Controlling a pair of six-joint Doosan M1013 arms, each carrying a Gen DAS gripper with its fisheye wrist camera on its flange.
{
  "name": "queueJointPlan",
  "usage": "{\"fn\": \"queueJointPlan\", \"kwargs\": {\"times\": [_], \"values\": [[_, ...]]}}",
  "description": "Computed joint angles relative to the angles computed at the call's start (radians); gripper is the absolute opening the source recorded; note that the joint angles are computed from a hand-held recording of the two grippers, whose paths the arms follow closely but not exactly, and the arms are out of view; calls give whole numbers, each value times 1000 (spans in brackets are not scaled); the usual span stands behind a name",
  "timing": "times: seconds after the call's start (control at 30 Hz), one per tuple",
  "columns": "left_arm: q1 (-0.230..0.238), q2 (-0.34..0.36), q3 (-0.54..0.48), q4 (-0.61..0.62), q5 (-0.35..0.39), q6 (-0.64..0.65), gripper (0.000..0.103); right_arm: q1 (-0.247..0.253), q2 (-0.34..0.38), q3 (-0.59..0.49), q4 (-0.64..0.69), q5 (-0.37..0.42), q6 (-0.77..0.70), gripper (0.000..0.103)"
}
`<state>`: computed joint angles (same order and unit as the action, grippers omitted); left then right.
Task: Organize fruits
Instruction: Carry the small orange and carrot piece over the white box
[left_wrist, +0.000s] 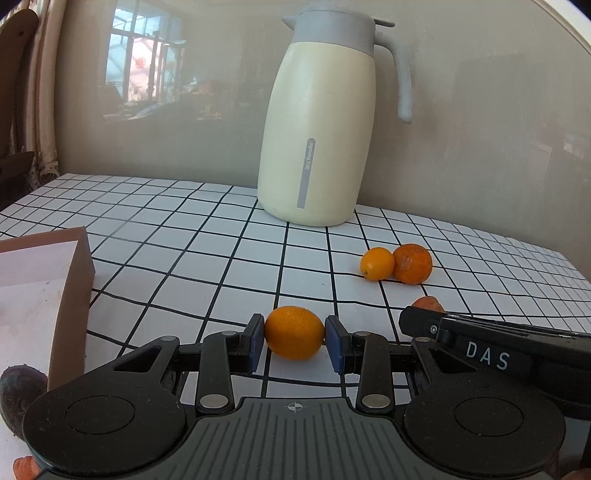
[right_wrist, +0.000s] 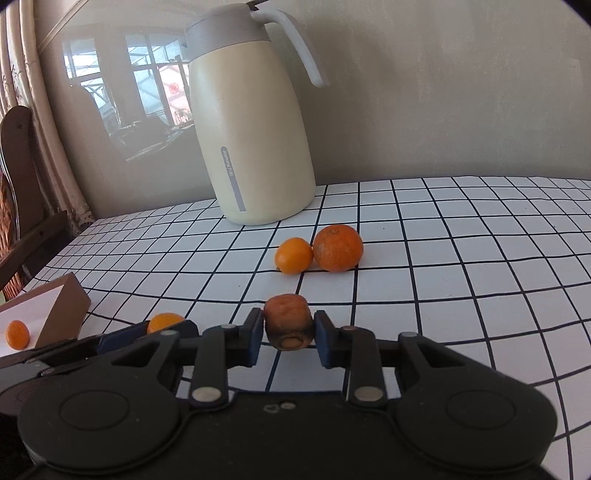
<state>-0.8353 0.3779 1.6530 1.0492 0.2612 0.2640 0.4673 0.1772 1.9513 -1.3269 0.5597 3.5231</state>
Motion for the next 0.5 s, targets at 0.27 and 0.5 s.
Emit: {"fn": "queueJointPlan", "kwargs": {"times": [0.27, 0.5], "values": [[-2, -49, 62, 200, -35, -160, 36, 50, -21, 22, -27, 75, 50, 21], [-3, -89, 114, 311, -44, -231, 36, 95, -36, 40, -39, 115, 85, 21]]}}
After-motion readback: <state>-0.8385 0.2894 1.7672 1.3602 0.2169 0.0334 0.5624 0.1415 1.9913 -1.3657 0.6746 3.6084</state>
